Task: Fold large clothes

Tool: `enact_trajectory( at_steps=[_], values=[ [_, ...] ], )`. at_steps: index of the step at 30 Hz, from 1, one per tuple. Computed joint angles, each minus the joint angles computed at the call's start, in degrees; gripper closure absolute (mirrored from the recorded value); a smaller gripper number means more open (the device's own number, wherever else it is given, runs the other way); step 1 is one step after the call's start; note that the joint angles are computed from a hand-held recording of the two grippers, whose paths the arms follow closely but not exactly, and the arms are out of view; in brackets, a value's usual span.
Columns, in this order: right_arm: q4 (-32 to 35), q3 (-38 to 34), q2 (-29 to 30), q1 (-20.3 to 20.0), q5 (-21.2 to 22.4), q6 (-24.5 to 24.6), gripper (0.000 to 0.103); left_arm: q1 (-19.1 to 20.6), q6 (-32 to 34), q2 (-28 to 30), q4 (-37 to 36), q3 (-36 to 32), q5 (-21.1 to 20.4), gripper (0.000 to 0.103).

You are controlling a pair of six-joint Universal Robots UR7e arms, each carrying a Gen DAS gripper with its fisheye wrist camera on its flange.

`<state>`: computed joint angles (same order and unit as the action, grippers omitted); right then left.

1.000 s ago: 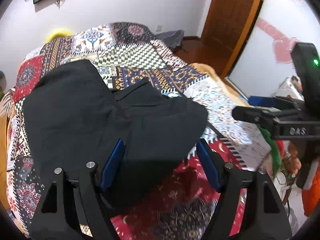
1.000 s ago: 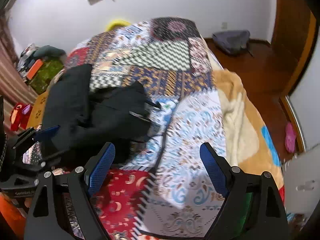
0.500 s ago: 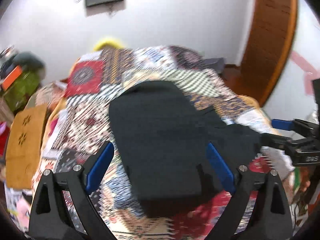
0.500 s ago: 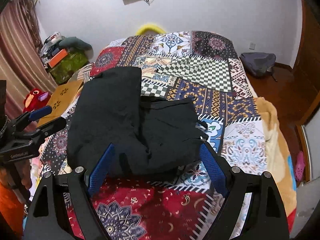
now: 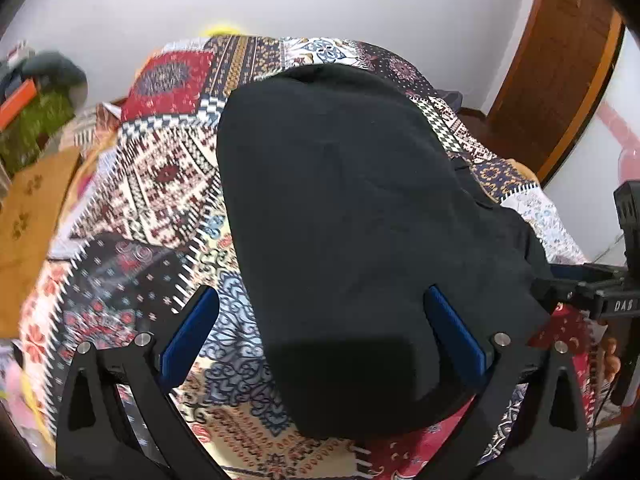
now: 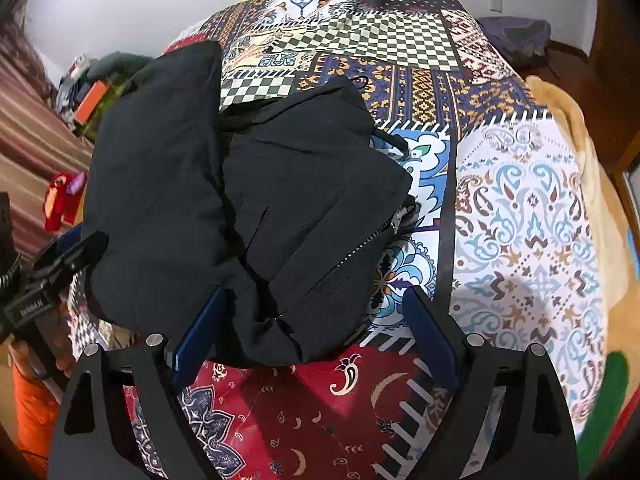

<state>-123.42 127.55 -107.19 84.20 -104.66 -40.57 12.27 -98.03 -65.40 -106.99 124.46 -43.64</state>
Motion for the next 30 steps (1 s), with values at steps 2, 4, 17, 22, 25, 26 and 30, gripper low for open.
enact_trajectory(
  at_steps=[2, 4, 17, 22, 25, 26, 30],
  values=[
    [1.8, -1.2, 0.4, 0.5, 0.0, 0.7, 0.016, 0.5, 0.3, -1.3, -3.1, 1.1, -0.8, 0.000],
    [3.3, -2.7, 1.0, 0.6, 0.3, 1.3, 0.016, 0.9, 0.9, -2.1, -4.4, 1.5, -1.4, 0.000],
    [6.5, -10.4, 10.3, -1.0, 1.2, 7.9, 0.015, 6.2, 6.4, -7.0, -23.4, 7.7, -4.6, 0.000],
    [6.2, -10.4, 12.8, -0.3, 2.0, 7.2, 0.015, 8.9, 9.3, -7.2, -36.4, 11.3, -6.5, 0.000],
    [6.4, -10.3, 14.7, 0.3, 2.0, 8.2, 0.015, 10.4, 10.8, -6.5, -44.0, 13.0, -7.4, 0.000],
    [6.5, -10.4, 15.5, 0.3, 2.2, 8.5, 0.015, 10.7, 11.3, -6.1, -45.1, 13.1, -7.4, 0.000],
    [7.4, -11.2, 17.4, 0.5, 3.0, 9.2, 0.012, 11.7, 13.2, -5.1, -48.6, 13.7, -7.4, 0.000]
  ],
)
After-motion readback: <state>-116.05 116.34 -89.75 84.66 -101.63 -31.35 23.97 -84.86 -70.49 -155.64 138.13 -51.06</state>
